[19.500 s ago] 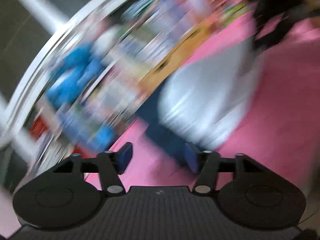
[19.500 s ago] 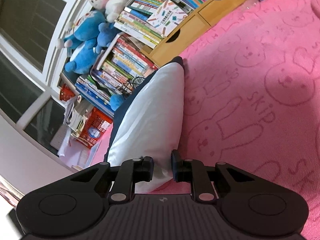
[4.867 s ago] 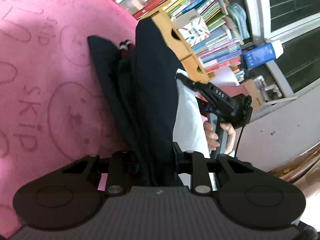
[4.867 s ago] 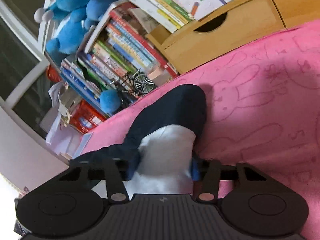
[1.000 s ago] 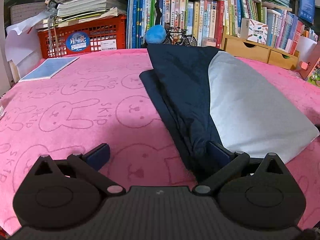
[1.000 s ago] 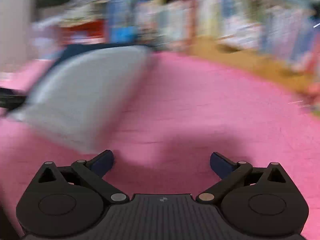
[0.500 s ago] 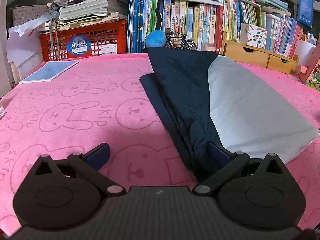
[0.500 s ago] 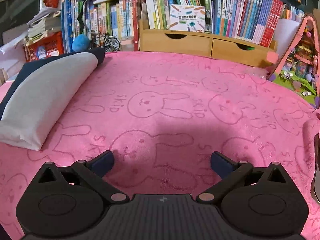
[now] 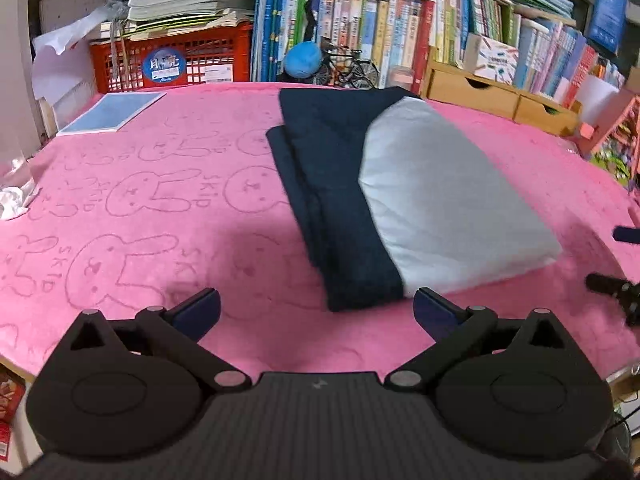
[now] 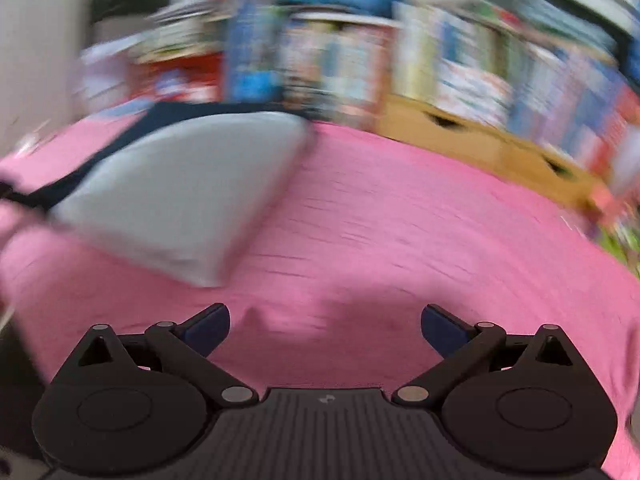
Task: Fold clothes
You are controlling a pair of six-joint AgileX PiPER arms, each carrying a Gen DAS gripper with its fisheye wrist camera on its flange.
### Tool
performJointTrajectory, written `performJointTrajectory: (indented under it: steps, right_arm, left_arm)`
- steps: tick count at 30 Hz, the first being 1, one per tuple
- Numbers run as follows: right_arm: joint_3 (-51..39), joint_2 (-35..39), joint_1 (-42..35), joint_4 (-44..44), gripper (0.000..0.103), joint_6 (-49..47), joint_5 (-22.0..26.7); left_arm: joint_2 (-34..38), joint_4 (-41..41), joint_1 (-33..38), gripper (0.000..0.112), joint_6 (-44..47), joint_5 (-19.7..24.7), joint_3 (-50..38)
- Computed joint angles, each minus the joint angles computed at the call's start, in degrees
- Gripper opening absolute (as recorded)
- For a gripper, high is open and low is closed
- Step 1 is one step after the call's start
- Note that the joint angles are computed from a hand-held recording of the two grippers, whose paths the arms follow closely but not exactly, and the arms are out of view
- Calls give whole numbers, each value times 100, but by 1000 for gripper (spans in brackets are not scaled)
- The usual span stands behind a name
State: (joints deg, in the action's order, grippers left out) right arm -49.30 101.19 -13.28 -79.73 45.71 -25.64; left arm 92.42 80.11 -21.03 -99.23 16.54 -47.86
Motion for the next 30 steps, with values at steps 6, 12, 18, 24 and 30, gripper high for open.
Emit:
performJointTrajectory:
  steps: [6, 12, 18, 24, 30]
  right_arm:
    - [529, -490, 925, -33, 103, -411, 159]
    - [371, -332, 1466, 368, 103, -11, 559]
    - [114, -82, 1253, -387, 103, 1390, 269]
    - [241, -102, 1466, 746, 103, 0, 586]
    - [-16, 155, 1473, 293, 103, 572, 640]
  left_arm:
    - [457, -1887, -243, 103, 1880, 262, -589]
    - [1175, -2258, -572, 103, 2105, 910, -1263]
    - [1139, -2355, -513, 103, 2157, 728, -1202]
    - [1158, -2220, -475, 103, 2134, 630, -1199]
    - [1148, -1789, -498, 103, 1700, 586, -1108]
